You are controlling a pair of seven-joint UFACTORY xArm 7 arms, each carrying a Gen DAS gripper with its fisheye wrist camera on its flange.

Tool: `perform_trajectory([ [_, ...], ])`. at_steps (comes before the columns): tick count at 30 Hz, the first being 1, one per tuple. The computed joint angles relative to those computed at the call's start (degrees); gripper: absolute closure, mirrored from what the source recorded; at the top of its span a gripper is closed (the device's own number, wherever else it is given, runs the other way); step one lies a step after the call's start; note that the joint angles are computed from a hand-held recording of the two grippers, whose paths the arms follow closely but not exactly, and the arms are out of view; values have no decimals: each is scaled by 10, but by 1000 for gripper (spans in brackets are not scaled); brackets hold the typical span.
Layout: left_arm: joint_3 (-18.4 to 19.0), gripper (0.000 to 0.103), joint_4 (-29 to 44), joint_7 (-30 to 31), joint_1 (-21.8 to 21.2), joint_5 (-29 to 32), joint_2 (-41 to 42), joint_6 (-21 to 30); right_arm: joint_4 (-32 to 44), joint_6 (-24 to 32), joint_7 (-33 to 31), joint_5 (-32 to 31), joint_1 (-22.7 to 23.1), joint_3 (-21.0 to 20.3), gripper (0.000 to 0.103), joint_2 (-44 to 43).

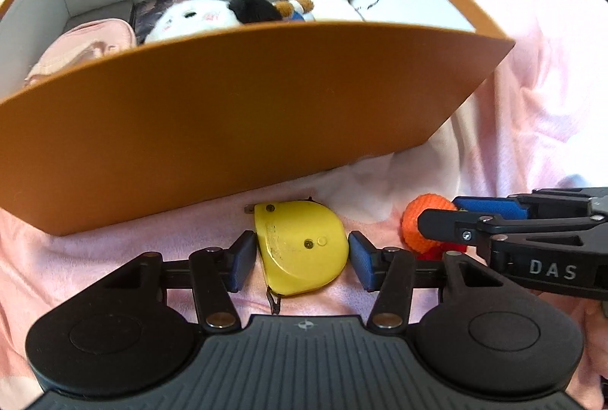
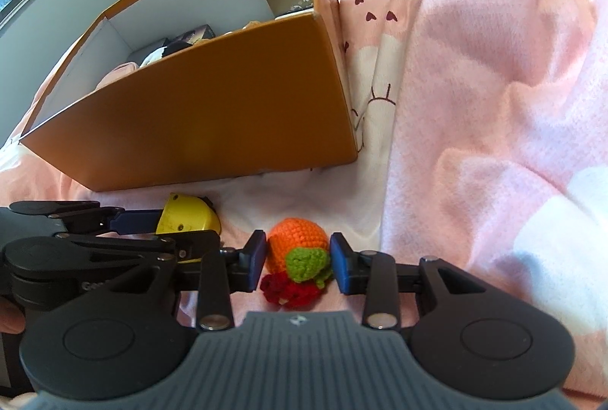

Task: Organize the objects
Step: 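Grasp the yellow tape measure with the left gripper while the right grasps the crocheted fruit, then carry the tape measure and crocheted fruit over the box with both grippers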

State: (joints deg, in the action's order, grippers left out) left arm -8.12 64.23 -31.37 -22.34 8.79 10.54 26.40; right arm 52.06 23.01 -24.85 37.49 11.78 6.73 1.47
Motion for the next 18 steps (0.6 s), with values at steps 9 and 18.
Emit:
perform_trajectory([
  [9, -23, 43, -72, 104, 23, -130, -89, -61, -21, -36, 30, -51, 15, 0, 65, -33],
  [18, -9, 43, -73, 211, 13, -288, -141, -115, -7, -25, -40, 12, 45, -27, 66, -89],
])
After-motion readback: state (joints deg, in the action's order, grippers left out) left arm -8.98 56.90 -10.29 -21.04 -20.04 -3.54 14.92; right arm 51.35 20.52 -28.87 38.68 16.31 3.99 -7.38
